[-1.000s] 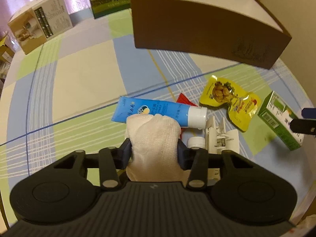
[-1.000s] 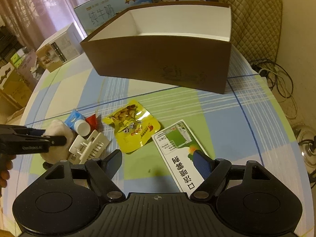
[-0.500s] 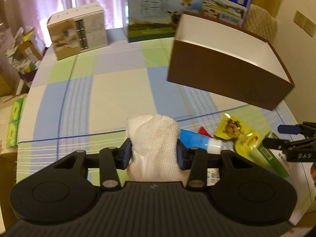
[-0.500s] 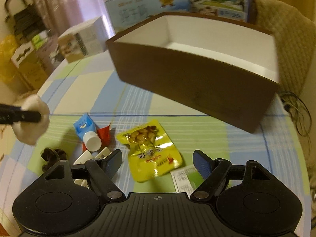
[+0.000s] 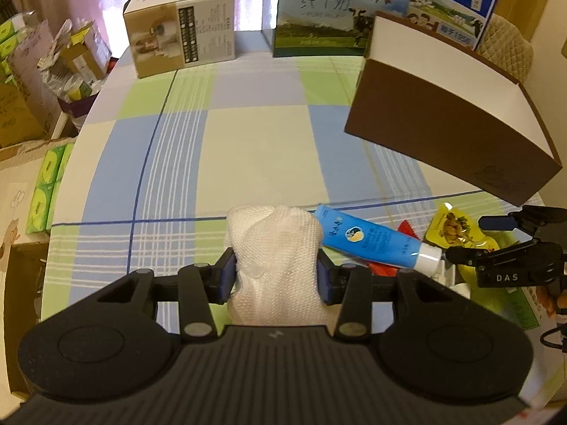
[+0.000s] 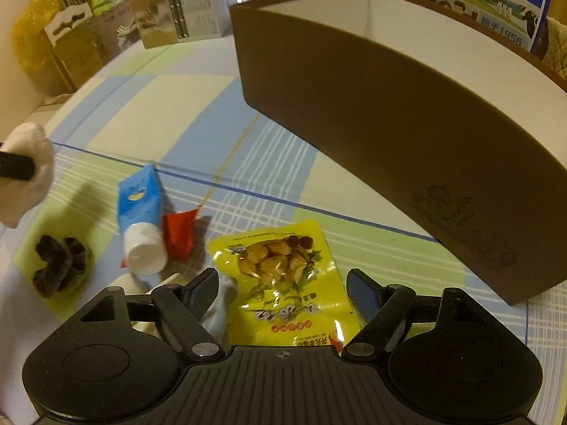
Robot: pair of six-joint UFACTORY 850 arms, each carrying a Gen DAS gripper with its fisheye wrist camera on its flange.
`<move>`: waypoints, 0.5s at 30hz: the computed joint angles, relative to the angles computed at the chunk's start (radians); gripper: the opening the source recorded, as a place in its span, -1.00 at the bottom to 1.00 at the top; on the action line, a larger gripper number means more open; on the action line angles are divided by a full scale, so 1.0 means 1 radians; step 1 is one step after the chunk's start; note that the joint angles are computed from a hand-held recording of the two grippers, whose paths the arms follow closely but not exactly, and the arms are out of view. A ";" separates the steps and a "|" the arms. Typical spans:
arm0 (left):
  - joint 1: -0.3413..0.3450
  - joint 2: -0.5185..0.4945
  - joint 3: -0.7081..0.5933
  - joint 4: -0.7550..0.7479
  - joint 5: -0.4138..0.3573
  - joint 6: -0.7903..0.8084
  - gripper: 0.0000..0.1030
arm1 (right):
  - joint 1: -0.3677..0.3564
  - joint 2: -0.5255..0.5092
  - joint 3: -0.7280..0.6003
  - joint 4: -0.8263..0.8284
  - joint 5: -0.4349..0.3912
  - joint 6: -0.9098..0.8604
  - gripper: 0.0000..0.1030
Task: Organize objects
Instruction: 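Grasp the yellow snack packet with the right tool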
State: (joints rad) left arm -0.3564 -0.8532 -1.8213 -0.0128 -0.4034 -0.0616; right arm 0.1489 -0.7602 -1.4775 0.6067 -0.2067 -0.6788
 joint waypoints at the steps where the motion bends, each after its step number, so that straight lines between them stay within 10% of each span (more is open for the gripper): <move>1: 0.002 -0.004 -0.005 0.003 -0.005 -0.006 -0.22 | 0.001 -0.007 -0.007 -0.018 -0.001 0.021 0.48; 9: 0.002 -0.035 -0.044 0.017 -0.042 -0.028 -0.22 | 0.009 -0.024 -0.020 -0.155 0.001 0.114 0.34; 15: -0.004 -0.045 -0.060 0.005 -0.047 -0.012 -0.22 | -0.003 0.001 0.014 0.083 0.011 -0.089 0.12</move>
State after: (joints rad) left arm -0.3605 -0.8981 -1.8816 -0.0074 -0.4505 -0.0733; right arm 0.1459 -0.7592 -1.4635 0.6896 -0.1954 -0.7680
